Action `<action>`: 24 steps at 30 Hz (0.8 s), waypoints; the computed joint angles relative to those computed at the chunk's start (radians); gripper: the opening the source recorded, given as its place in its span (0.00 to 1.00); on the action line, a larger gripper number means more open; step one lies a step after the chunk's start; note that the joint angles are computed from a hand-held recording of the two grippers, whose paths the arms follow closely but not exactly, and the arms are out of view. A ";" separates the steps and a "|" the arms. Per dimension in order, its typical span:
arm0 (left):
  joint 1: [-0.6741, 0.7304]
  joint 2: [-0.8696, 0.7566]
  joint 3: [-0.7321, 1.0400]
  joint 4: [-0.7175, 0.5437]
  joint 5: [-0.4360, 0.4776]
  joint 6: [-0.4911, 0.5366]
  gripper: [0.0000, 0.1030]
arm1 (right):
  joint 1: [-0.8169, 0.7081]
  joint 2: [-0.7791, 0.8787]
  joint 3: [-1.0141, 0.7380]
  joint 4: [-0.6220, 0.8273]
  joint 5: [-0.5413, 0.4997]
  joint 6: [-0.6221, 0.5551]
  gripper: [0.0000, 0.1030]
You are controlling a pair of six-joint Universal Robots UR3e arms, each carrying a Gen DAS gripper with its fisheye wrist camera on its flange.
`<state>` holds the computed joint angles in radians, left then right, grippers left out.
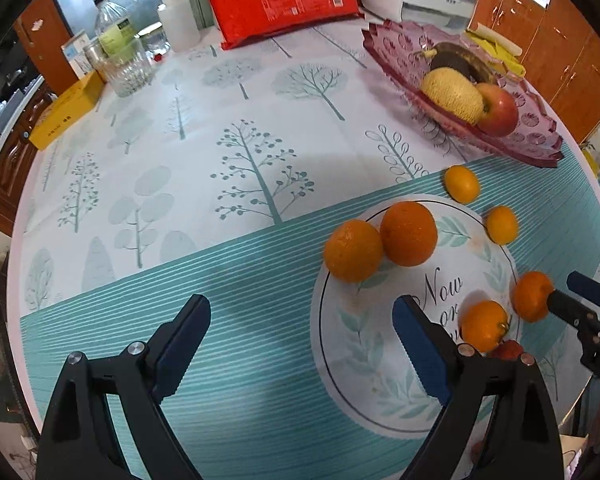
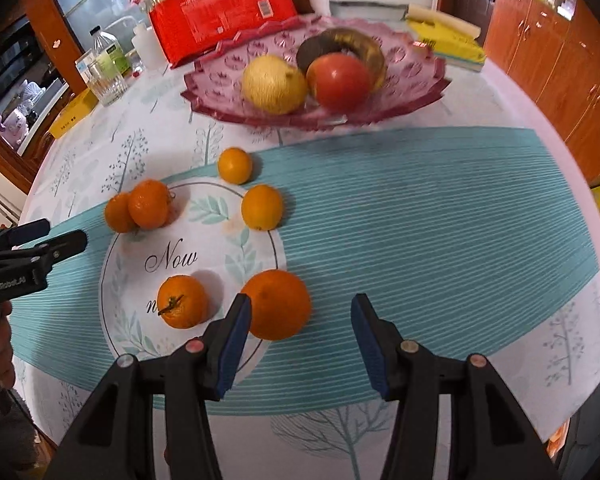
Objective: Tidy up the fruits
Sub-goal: 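Move both grippers back toward the mandarins on the plate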
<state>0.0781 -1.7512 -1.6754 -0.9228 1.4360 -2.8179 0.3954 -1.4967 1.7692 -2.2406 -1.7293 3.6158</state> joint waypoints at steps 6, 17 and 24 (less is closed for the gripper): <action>-0.025 -0.094 0.059 0.000 0.001 -0.015 0.86 | -0.016 0.048 -0.019 -0.018 0.049 -0.039 0.51; 0.000 -0.133 0.059 0.035 -0.090 -0.020 0.63 | -0.025 0.120 -0.073 -0.002 0.134 -0.101 0.49; -0.021 -0.127 0.028 0.107 -0.113 -0.003 0.59 | -0.056 0.117 -0.048 -0.020 0.197 -0.116 0.41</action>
<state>0.0570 -1.8780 -1.6473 -0.8155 1.3228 -2.8212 0.3393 -1.3797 1.7215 -2.2604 -1.5320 3.4996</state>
